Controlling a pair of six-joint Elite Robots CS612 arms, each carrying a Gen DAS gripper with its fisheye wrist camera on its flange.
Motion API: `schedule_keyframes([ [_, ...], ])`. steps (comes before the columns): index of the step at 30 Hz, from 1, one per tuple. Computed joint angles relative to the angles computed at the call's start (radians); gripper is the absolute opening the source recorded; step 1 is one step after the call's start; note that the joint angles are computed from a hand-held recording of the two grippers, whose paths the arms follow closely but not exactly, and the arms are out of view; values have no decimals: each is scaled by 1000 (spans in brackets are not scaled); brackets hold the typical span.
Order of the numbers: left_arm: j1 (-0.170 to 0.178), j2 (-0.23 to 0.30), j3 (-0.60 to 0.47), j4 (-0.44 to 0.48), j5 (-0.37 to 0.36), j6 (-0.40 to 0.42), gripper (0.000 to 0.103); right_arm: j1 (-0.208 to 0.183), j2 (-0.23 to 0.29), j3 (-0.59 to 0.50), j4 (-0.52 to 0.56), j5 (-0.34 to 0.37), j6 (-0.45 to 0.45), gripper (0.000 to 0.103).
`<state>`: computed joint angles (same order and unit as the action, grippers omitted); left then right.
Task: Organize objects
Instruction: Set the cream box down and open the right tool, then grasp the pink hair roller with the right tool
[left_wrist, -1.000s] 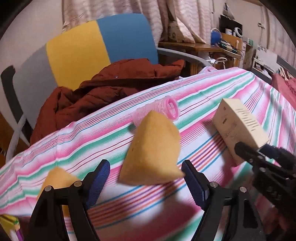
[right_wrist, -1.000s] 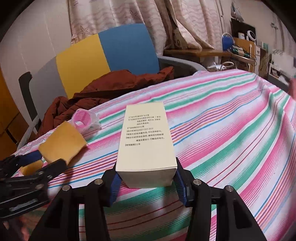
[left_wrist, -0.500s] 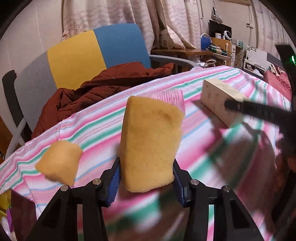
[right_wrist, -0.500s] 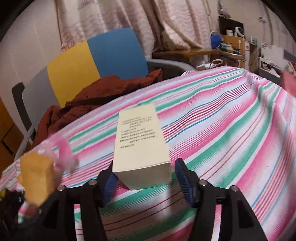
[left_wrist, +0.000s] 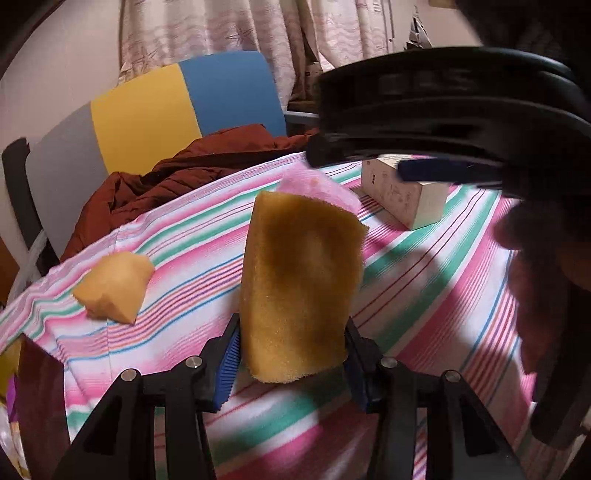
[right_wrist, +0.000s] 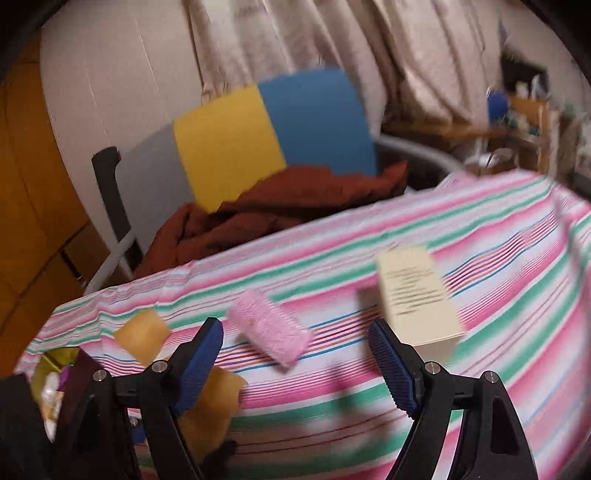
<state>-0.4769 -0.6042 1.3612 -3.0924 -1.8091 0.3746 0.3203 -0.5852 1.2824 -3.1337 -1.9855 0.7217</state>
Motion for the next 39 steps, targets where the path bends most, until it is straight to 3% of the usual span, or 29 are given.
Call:
schedule_keyframes([
  [2,4,-4,8,-4,-4,-18,50,-15,7,-14,13,77,11,82],
  [5,9,-11,20,-6,-11,-40,50,-31,25,-49,68,135,35,81],
  [7,11,-14,27,-9,-13,-49,50,-34,35,-60,94,163,44,71],
  [8,11,-14,28,-10,-13,-51,50,-35,41,-66,110,160,41,66],
  [10,12,-15,31,-11,-15,-54,50,-38,45,-65,122,170,32,42],
  [20,21,-25,51,-26,-33,-94,50,-4,31,-9,9,67,13,37],
  [29,43,-41,89,-40,-72,-140,50,30,0,54,-5,39,119,39],
  [31,45,-40,88,-34,-75,-143,50,35,-1,53,2,24,113,66],
  [33,46,-39,86,-29,-76,-143,50,40,2,38,8,-15,81,75],
  [35,47,-40,89,-29,-76,-143,50,38,3,17,55,-19,59,75],
  [37,48,-40,88,-24,-82,-146,50,27,10,-18,148,22,41,74],
  [39,50,-40,88,-19,-88,-151,50,20,21,-34,176,53,36,73],
])
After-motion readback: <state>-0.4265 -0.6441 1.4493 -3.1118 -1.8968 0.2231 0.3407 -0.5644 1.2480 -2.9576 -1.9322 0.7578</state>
